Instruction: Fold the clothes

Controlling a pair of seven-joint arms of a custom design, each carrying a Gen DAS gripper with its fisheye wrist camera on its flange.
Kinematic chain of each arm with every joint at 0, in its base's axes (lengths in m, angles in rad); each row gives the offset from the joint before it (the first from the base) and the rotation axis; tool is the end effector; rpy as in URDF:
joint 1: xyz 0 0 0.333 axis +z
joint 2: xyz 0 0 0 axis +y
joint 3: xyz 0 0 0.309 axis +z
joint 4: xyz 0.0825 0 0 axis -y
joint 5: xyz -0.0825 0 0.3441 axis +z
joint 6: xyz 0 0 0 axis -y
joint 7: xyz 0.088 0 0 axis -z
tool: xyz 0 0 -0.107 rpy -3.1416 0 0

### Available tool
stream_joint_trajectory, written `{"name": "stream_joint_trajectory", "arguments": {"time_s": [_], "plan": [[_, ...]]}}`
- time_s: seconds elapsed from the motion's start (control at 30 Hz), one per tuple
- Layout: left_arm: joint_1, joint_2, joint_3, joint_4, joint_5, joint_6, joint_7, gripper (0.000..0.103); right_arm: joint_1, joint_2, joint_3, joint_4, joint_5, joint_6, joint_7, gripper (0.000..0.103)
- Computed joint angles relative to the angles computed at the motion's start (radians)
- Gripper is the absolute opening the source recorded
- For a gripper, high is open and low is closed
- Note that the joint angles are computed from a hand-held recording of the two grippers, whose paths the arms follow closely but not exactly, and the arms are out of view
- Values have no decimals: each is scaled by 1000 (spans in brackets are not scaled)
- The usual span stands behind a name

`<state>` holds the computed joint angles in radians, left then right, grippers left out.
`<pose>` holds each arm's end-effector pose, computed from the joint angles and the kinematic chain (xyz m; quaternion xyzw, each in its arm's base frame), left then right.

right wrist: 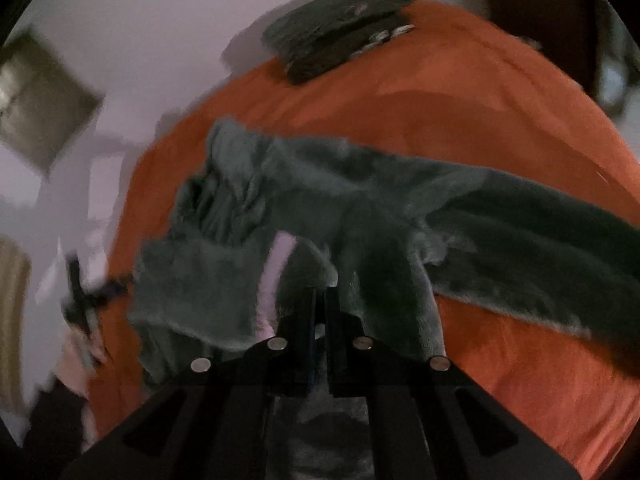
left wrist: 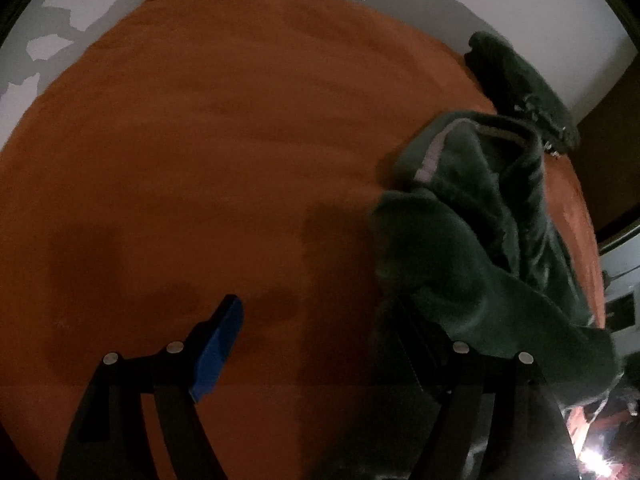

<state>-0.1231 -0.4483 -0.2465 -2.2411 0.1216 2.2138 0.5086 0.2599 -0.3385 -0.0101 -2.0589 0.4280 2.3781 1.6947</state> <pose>0.3887 -0.1643 0.5845 -0.8704 0.4365 -0.1918 0.1227 0.4477 0.1179 0.6522 -0.6288 0.6849 -0.0206 0.3677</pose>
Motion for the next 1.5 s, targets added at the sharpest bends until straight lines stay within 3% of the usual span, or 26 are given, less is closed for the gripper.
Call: {"name": "stream_joint_trajectory", "arguments": {"time_s": [0.1,0.2,0.27,0.37,0.53,0.57,0.6,0.63,0.67,0.7,0.77,0.83,0.9,0.93,0.97,1.07,1.13,1.23,1.27,1.4,1.43,1.5], "plan": [[-11,-28,3,-46,-29,16,-20,78,-8,-32,32,4,-105,37,-23,3],[-26,-94,4,-125,-72,63,-50,78,21,15,-7,50,-59,-100,-82,7],[-36,-164,-3,-176,-91,72,-71,78,24,44,-43,43,46,-183,-107,12],[-59,-263,-25,-225,-94,59,-77,78,7,54,-45,-17,118,-187,-151,25],[-132,-341,-35,-284,-95,64,20,78,12,76,-25,-59,193,-160,-269,25],[-149,-350,-29,-301,-111,75,37,78,15,81,-22,-63,213,-151,-288,33],[-150,-359,-33,-311,-117,81,39,78,19,91,-22,-65,241,-144,-311,51],[-152,-367,-37,-321,-123,86,41,78,22,109,-24,-62,267,-146,-332,56],[-154,-374,-41,-330,-128,92,42,78,21,118,-19,-61,282,-143,-334,54],[-153,-373,-46,-332,-129,91,43,78,18,124,-14,-60,293,-139,-332,40],[-147,-360,-58,-326,-126,82,42,78,18,57,25,-117,264,-12,-338,16],[-137,-340,-68,-320,-121,90,31,78,30,-53,72,-209,200,202,-356,16],[-135,-336,-70,-327,-122,106,17,78,12,-127,126,-271,118,305,-343,24],[-137,-344,-69,-340,-126,116,9,78,23,-127,128,-277,79,278,-335,28],[-139,-348,-65,-346,-130,118,6,79,46,-107,110,-254,34,195,-324,34],[-144,-361,-57,-357,-137,115,0,78,93,-18,41,-191,46,-69,-296,35],[-145,-368,-55,-357,-139,104,0,78,84,-25,20,-205,90,-74,-267,35],[-144,-370,-64,-340,-125,68,8,79,48,-52,0,-220,119,3,-221,37],[-146,-375,-64,-341,-124,63,10,78,43,-50,-9,-215,126,19,-217,42],[-141,-362,-69,-343,-123,80,3,77,60,53,-67,-113,245,-26,-305,46],[-135,-339,-73,-333,-116,92,3,70,53,86,-58,-89,246,-37,-311,46],[-137,-334,-78,-339,-110,119,0,39,33,151,-32,-43,218,-52,-301,43]]}}
